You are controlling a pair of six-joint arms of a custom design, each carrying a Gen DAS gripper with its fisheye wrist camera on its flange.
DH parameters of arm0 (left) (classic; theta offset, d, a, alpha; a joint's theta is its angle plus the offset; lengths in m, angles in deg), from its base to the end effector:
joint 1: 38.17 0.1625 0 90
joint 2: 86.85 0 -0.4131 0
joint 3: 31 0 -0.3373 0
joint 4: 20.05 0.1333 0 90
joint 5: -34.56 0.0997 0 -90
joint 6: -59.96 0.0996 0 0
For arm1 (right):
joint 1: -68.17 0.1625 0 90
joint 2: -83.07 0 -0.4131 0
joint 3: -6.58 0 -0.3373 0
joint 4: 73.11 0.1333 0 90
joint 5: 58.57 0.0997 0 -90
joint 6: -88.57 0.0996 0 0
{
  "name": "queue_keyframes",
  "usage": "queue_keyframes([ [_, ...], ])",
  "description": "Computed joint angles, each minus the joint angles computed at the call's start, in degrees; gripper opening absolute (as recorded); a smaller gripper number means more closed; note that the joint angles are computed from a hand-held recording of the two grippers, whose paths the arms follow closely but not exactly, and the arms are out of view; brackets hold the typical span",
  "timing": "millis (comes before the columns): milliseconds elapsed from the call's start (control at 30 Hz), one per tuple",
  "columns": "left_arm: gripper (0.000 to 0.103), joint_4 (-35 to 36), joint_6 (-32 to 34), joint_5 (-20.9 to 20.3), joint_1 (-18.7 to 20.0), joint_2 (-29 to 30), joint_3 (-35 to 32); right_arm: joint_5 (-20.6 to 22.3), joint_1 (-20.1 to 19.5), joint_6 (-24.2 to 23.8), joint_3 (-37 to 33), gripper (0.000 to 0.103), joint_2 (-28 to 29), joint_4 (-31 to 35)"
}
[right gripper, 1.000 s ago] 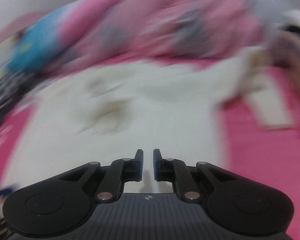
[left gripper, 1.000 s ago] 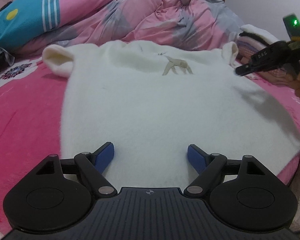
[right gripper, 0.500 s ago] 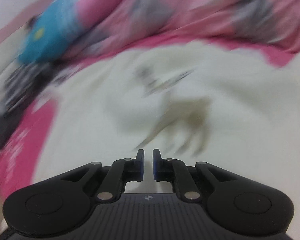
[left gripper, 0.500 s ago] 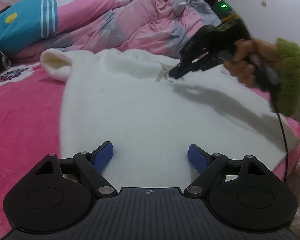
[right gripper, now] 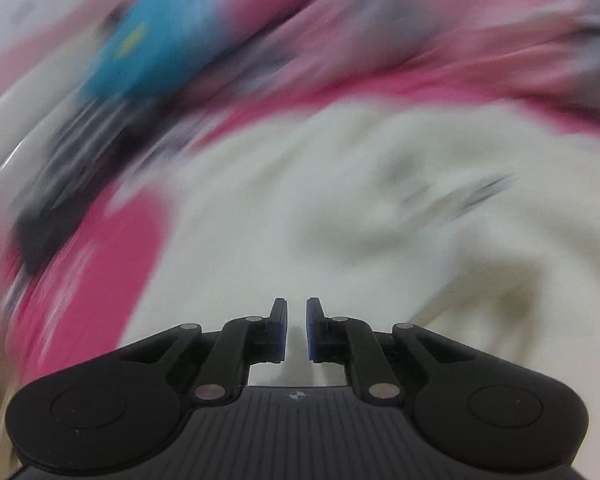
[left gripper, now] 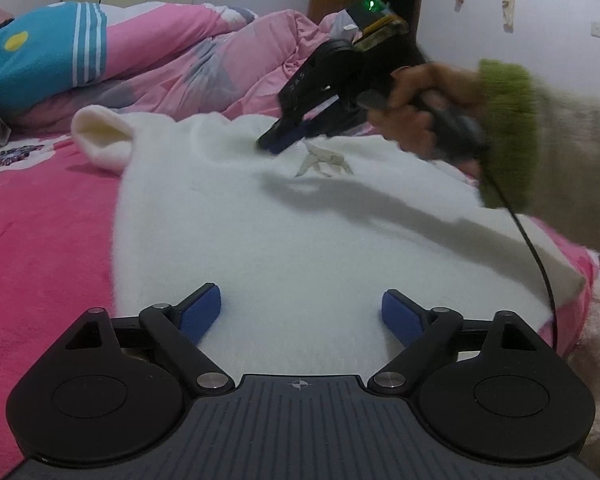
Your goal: Fold clothes
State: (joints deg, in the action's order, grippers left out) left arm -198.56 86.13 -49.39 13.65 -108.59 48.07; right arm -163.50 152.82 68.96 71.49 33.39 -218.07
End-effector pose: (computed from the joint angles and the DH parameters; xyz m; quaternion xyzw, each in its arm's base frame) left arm -0.3211 -0.6410 -0.0015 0.5002 0.8217 -0.2722 0.0225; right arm 0.0390 -0.7378 0.3786 0.0719 -0.9308 0.3026 0.1921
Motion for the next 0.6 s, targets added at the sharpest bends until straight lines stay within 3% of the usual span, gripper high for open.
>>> queue_keyframes([
  [67,0.092,-0.5,0.3,0.0,0.0,0.0,0.3,-0.2,0.9,-2.2,-2.1,0.010,2.1,4.7],
  [133,0.092,-0.5,0.2,-0.2,0.0,-0.2,0.6,-2.3,1.4,-4.6,-7.7,0.009,7.1,3.4],
  [267,0.092,-0.3,0.2,-0.8,0.2,-0.5,0.9,-1.9,0.8,1.7,-24.2,0.009,17.3,0.7],
  [333,0.092,-0.4,0.2,-1.1,0.3,-0.6,1.0,-4.6,1.7,0.8,-23.1,0.011,17.1,-2.4],
  [367,0.092,-0.6,0.2,-1.3,0.3,-0.5,1.0,-3.0,1.8,-0.1,-19.6,0.011,14.8,-1.5],
  [433,0.093,-0.8,0.3,-1.6,0.4,-0.5,1.1,-0.3,2.0,-2.2,-14.5,0.012,11.3,1.2],
  [600,0.095,-1.3,0.6,-1.7,0.3,-0.4,1.3,-0.2,2.9,-7.7,-14.5,0.011,11.4,10.3],
])
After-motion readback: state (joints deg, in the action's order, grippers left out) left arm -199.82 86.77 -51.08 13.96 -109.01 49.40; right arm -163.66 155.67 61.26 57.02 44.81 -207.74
